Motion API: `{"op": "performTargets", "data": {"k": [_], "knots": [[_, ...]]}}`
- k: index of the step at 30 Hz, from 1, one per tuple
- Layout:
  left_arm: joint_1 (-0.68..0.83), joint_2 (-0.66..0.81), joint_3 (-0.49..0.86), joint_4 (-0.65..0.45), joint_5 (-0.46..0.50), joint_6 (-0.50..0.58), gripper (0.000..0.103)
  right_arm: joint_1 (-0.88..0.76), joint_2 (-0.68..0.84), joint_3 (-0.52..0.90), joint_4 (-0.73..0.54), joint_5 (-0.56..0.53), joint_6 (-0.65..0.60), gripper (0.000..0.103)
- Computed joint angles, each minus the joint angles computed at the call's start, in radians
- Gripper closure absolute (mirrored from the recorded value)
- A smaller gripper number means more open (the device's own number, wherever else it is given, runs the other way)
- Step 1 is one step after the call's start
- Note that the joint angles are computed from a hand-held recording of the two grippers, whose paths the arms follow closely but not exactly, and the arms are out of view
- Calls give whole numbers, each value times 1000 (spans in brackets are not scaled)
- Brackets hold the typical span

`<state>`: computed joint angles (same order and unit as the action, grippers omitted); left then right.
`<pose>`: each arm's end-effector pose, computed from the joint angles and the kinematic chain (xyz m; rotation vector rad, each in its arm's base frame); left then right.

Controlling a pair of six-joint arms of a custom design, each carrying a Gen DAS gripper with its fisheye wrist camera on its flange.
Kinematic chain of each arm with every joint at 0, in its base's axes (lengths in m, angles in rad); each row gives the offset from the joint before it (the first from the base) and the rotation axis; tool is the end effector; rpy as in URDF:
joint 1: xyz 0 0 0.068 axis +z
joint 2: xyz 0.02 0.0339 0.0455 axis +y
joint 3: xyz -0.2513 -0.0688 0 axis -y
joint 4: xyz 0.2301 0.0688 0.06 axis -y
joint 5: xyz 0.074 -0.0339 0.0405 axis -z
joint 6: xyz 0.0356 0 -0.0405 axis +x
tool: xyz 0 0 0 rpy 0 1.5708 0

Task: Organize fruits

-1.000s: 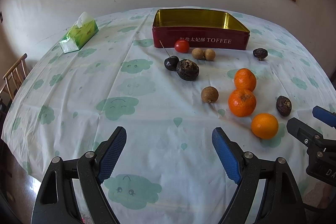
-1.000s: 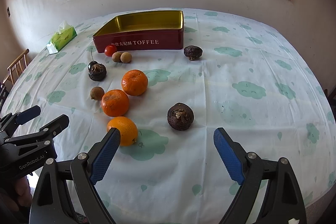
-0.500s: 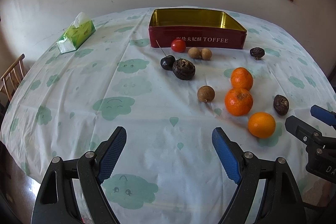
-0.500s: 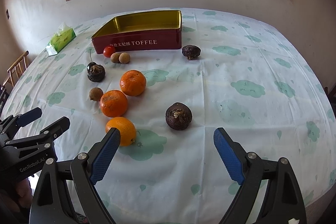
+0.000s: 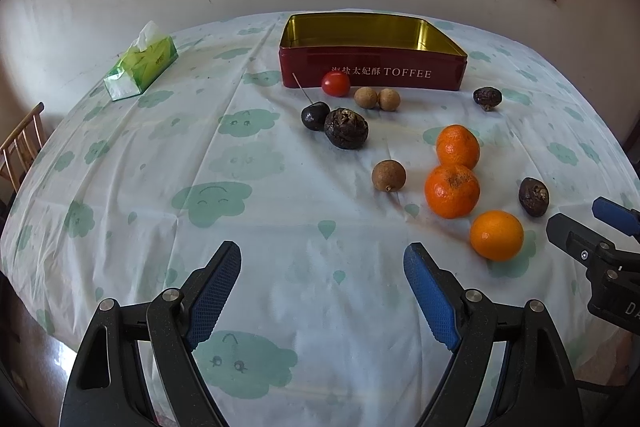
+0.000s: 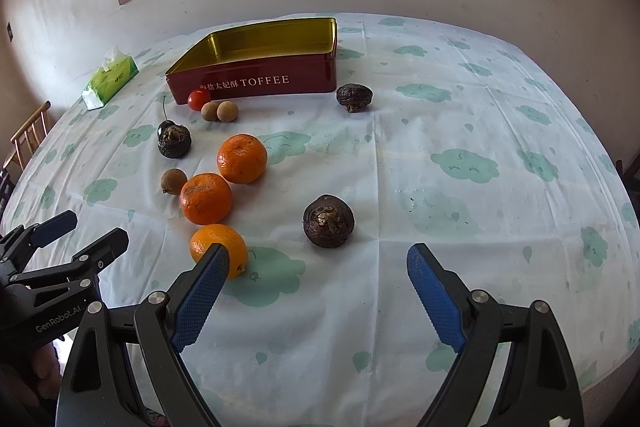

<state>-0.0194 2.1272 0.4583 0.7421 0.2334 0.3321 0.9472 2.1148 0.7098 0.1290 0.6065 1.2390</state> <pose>0.2549 -0.0132 0.0051 0.5263 2.4121 -0.1575 0.1784 0.2132 0.0127 0.4732 2.4300 -0.0297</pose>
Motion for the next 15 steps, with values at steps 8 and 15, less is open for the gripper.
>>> {"op": "performTargets", "data": {"k": [8,15], "knots": [[0,16,11,-3,11,-8,20,-42,4,-49,71,-55,-18,24],[18,21,54,-58,53,8,29,-93,51,-47,139,-116,-80,37]]}}
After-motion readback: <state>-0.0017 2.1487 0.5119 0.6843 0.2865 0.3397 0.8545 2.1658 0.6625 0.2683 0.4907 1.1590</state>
